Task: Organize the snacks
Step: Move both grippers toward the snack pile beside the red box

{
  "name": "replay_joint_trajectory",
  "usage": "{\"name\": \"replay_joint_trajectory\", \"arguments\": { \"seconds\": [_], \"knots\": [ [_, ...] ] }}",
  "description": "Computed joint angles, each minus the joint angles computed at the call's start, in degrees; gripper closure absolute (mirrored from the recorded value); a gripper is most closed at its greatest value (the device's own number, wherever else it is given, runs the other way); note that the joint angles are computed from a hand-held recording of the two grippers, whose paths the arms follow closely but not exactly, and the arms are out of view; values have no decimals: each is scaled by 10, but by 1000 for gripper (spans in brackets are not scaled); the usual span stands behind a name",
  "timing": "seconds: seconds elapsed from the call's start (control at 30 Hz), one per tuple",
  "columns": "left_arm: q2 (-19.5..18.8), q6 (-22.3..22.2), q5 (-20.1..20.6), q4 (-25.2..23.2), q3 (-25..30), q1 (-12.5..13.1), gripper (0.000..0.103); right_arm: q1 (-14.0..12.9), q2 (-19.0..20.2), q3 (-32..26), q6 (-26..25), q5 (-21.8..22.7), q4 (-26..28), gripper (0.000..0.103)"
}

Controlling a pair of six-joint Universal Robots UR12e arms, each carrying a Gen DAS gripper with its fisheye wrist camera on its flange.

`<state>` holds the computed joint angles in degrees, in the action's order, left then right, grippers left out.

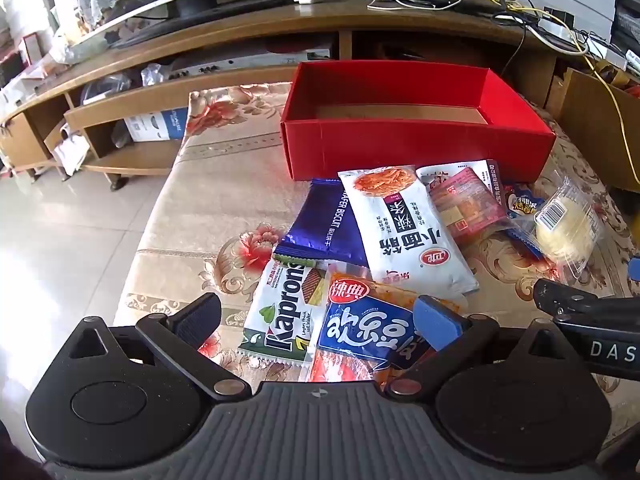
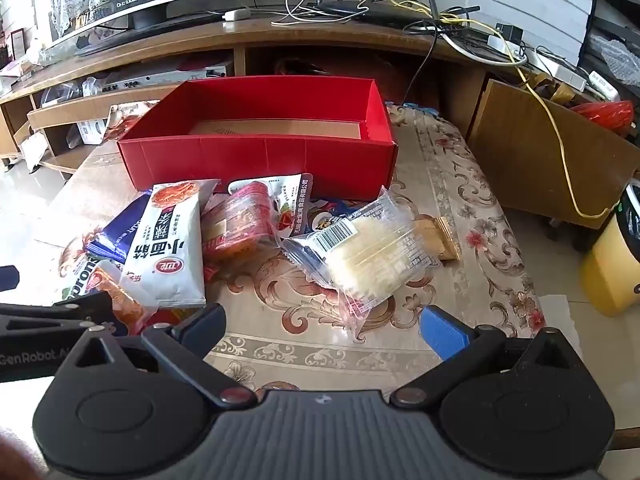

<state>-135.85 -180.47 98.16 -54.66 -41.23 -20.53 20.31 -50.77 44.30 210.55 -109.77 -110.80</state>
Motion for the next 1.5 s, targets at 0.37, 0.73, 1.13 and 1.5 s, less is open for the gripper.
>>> {"name": "replay_joint_trajectory", "arguments": {
  "seconds": [0.37,0.73,1.13,1.5],
  "knots": [
    [2,-1,0,2,-3,1,2,1,4,-8,4,3,2,0],
    [7,-7,-3,-2,-8,5,2,-2,4,-7,-7,21,-2,0],
    [10,-23,-12,-8,-9,10,0,0,4,-4,-29,10,-24,0],
    [21,-8,-26,-2,-30,13,0,-3,7,-14,-25,26,-5,0]
  ]
}}
